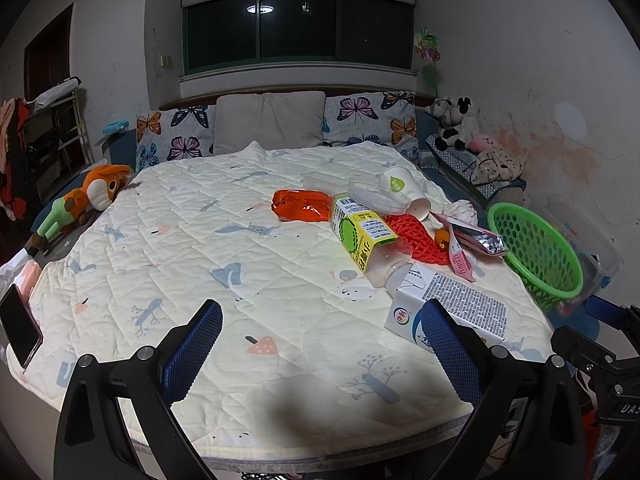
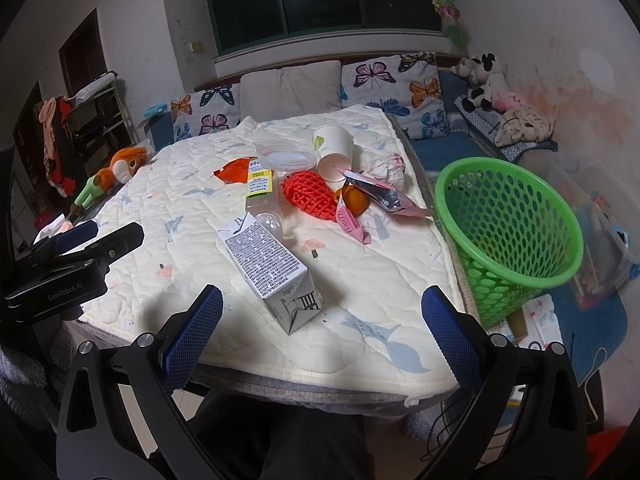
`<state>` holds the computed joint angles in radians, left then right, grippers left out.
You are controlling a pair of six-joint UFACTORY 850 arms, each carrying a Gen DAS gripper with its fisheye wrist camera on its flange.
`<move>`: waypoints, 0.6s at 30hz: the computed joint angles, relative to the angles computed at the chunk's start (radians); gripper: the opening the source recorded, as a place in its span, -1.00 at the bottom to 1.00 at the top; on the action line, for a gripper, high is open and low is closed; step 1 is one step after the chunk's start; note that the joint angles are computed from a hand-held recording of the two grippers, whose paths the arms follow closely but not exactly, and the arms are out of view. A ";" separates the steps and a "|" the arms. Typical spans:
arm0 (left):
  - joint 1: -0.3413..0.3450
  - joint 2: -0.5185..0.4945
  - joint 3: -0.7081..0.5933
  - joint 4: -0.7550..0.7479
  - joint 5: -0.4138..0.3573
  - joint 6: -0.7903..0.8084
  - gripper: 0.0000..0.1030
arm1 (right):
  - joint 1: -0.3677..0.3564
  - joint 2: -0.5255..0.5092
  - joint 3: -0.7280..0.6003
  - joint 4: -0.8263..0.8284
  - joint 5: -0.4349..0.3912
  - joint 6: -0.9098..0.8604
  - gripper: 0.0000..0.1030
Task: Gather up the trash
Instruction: 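Move the right gripper toward the white milk carton on the bed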
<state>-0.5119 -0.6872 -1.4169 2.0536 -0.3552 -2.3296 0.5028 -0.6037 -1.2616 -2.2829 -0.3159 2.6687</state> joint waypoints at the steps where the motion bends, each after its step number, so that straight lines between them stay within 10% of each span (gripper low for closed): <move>1: 0.000 0.000 0.000 0.001 -0.001 -0.001 0.88 | 0.000 0.000 0.000 -0.008 0.000 0.007 0.91; 18: 0.000 0.000 0.000 -0.002 -0.002 0.001 0.88 | -0.002 -0.012 -0.012 -0.009 0.011 0.007 0.91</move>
<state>-0.5120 -0.6876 -1.4170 2.0518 -0.3568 -2.3281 0.5008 -0.6160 -1.2735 -2.2919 -0.3048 2.6753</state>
